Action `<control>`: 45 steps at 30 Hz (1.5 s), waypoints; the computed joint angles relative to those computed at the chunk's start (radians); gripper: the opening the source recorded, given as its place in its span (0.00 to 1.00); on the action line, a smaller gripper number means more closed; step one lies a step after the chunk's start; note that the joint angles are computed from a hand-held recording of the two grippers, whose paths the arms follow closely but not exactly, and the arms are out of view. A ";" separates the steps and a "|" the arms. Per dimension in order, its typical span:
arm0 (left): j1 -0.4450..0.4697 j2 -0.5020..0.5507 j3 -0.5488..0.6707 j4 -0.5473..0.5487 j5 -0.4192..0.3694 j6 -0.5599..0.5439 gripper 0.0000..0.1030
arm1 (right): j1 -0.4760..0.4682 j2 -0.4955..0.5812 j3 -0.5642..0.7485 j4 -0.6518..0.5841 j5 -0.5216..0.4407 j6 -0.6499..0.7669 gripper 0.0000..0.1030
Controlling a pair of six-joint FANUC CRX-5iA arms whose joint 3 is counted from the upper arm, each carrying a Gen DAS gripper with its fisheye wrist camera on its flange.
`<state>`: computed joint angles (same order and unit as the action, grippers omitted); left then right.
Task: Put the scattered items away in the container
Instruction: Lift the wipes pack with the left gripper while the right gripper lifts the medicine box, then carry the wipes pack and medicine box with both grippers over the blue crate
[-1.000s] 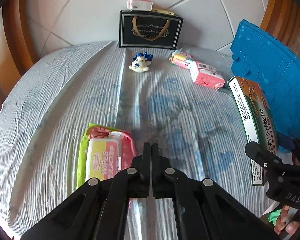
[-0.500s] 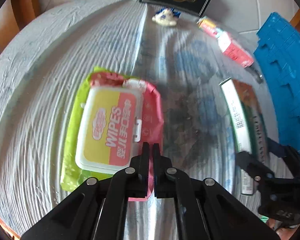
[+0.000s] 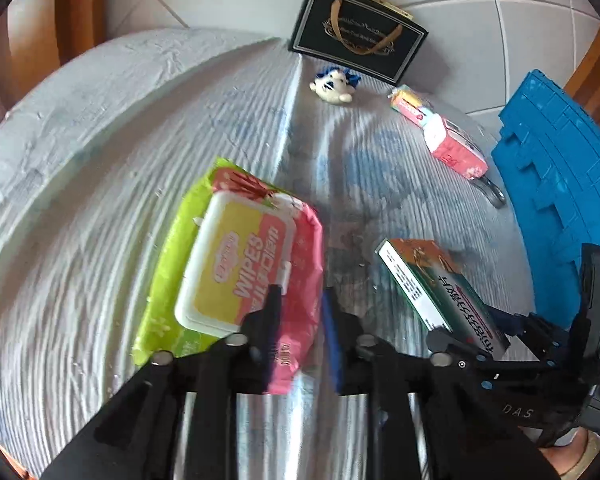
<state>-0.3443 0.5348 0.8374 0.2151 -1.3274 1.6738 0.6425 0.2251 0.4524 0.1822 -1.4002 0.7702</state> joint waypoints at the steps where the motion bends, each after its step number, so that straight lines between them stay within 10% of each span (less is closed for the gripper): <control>1: 0.005 0.003 0.004 0.007 -0.007 0.003 0.96 | -0.001 -0.001 -0.001 0.000 0.004 0.001 0.85; 20: -0.065 0.222 0.311 -0.254 -0.214 -0.185 1.00 | 0.032 0.024 -0.070 0.052 0.036 -0.132 0.85; 28: -0.025 0.094 0.045 -0.165 -0.010 -0.232 1.00 | 0.051 0.065 -0.036 0.090 -0.002 -0.189 0.91; 32: -0.017 0.119 0.093 -0.144 -0.046 -0.222 1.00 | 0.052 0.102 0.001 0.102 -0.040 -0.196 0.92; 36: -0.031 0.095 0.087 -0.186 -0.031 -0.217 0.74 | 0.067 0.122 0.018 0.136 -0.072 -0.215 0.85; 45: -0.004 0.058 0.091 -0.092 -0.034 -0.229 0.61 | 0.117 0.127 0.087 0.241 -0.080 -0.248 0.85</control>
